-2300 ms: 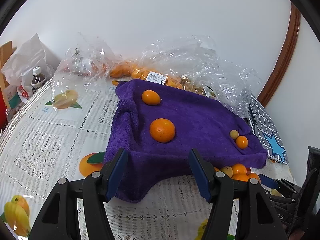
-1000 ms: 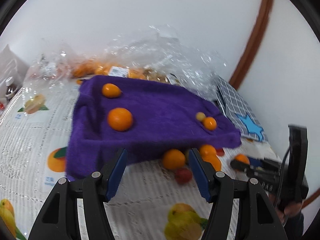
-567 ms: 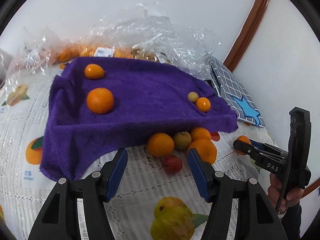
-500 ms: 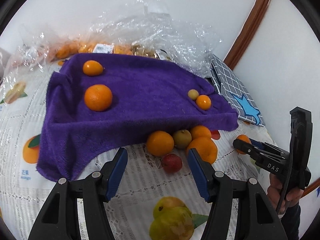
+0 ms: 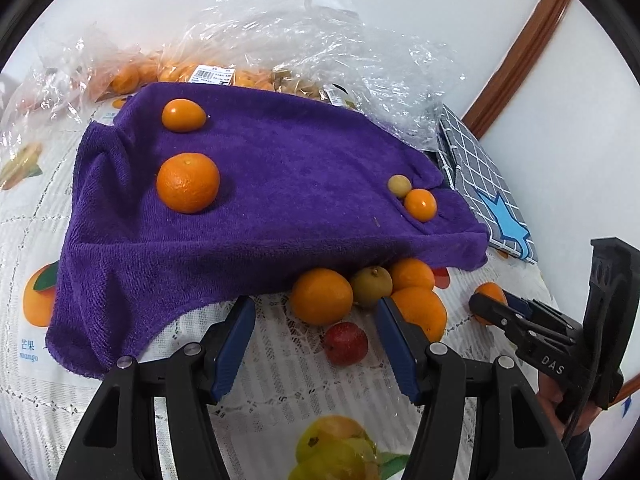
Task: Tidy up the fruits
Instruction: 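Lift the mandarin with the right tool while the left tool approaches a mandarin by the towel edge, then close the left tool on the orange mandarin and lift it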
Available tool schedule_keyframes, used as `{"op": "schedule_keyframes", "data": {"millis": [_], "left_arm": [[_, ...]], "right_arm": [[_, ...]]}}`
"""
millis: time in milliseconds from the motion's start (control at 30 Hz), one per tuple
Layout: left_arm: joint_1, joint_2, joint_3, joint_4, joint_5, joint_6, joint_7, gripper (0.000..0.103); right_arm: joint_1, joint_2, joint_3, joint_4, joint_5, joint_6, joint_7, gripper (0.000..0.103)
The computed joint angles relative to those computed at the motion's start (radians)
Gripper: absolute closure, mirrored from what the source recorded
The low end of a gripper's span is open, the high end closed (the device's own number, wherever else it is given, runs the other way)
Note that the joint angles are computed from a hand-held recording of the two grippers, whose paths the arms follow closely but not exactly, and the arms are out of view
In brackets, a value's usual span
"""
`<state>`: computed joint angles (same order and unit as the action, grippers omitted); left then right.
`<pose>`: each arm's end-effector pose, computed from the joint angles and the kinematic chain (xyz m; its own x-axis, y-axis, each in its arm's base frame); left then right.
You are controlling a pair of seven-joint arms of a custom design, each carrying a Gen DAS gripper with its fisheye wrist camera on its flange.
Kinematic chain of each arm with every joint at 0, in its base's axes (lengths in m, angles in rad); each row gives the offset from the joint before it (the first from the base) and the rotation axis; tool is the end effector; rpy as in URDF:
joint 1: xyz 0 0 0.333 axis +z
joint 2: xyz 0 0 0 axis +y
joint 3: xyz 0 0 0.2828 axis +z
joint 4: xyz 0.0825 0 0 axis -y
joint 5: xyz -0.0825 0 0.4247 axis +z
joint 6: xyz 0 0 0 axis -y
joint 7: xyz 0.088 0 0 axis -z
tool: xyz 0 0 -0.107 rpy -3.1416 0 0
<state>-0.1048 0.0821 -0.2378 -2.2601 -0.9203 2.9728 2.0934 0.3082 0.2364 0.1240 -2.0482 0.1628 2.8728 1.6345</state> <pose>0.5672 -0.1440 0.3175 -0.1051 -0.9280 0.3573 -0.8279 -0.1174 -0.5485 0.5982 0.2634 0.3330 0.2595 -0.9478 -0.1854 -0.8379 -0.1255 -0.5312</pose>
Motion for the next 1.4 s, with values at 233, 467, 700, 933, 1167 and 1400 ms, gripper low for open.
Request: {"op": "schedule_keyframes", "data": {"millis": [233, 467, 700, 933, 1167, 1400], "left_arm": [[0.01, 0.007, -0.003, 0.01, -0.015, -0.015, -0.016, 0.067], [0.01, -0.005, -0.001, 0.008, -0.141, -0.02, 0.078, 0.073], [-0.003, -0.029, 0.006, -0.004, -0.257, 0.013, 0.175, 0.077], [-0.027, -0.051, 0.028, -0.016, -0.353, 0.014, 0.257, 0.08], [-0.02, -0.056, 0.044, -0.026, -0.31, -0.039, 0.195, 0.074], [-0.008, -0.035, 0.051, -0.007, -0.284, -0.132, 0.184, 0.065]], "right_arm": [[-0.008, 0.0, 0.007, -0.001, 0.028, 0.001, -0.021, 0.061], [-0.018, -0.006, 0.018, -0.008, 0.068, 0.007, -0.046, 0.061], [-0.017, -0.01, 0.019, -0.015, 0.089, 0.015, -0.057, 0.061], [-0.021, -0.015, 0.024, -0.023, 0.116, 0.025, -0.073, 0.061], [-0.01, -0.014, 0.013, -0.022, 0.092, 0.022, -0.054, 0.061], [-0.033, -0.022, 0.039, -0.035, 0.143, 0.043, -0.092, 0.061]]}}
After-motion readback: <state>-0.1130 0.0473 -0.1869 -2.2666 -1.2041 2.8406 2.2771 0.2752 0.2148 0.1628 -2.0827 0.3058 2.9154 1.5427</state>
